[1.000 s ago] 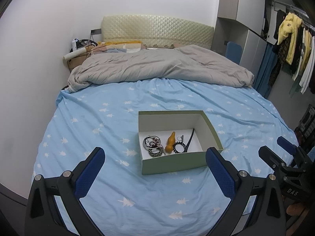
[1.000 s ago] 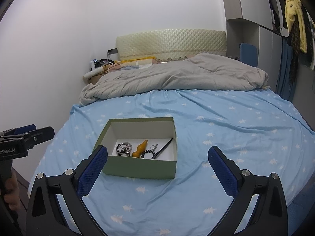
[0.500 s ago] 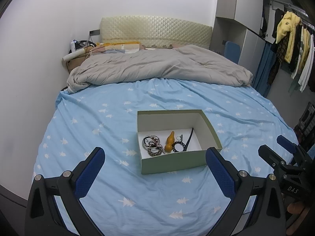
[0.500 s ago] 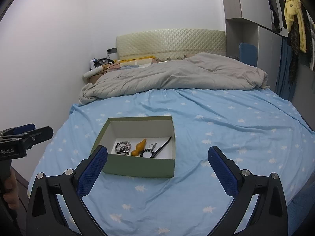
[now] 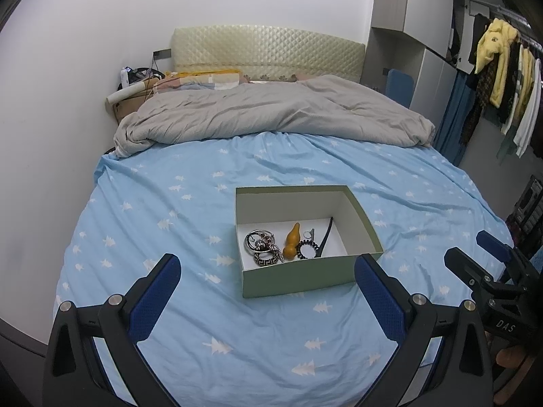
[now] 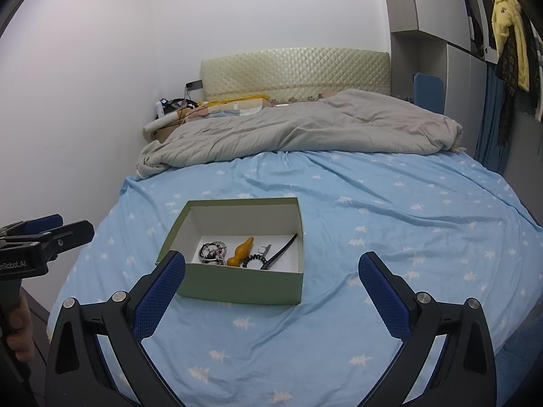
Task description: Organize jewelry
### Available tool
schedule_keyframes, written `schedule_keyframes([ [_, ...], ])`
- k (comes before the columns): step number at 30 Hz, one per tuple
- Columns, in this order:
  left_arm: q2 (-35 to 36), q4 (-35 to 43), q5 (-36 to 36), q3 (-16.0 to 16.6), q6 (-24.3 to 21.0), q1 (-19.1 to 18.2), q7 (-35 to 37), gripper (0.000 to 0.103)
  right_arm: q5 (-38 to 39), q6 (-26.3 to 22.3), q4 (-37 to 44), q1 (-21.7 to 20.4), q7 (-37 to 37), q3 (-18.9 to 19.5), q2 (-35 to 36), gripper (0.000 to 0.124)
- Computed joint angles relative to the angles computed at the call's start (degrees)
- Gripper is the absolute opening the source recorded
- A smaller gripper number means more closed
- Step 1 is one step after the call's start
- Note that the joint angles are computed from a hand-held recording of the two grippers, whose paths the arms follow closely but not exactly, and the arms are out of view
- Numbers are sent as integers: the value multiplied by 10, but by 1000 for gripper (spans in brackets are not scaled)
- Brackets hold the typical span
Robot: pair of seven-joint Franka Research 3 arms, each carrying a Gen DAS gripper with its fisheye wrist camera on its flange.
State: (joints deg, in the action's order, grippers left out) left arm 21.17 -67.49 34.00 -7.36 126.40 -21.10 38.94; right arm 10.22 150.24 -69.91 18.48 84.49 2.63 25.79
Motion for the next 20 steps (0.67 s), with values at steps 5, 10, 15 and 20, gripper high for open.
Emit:
schedule_keyframes([
  [5, 0, 0, 1, 0, 0, 0, 0, 102, -1, 1, 0, 1, 2, -1, 0, 103],
  [10, -1, -2, 1, 0, 0, 0, 0, 102, -1, 1, 0, 1, 1, 0, 0, 103],
  [15, 0, 0, 1, 0, -2, -1, 2, 102, 2, -5, 1, 1, -1, 2, 0, 103],
  [20, 0, -3, -3, -3, -1, -2, 4, 102, 1, -5, 0, 3, 0, 1, 0, 103],
])
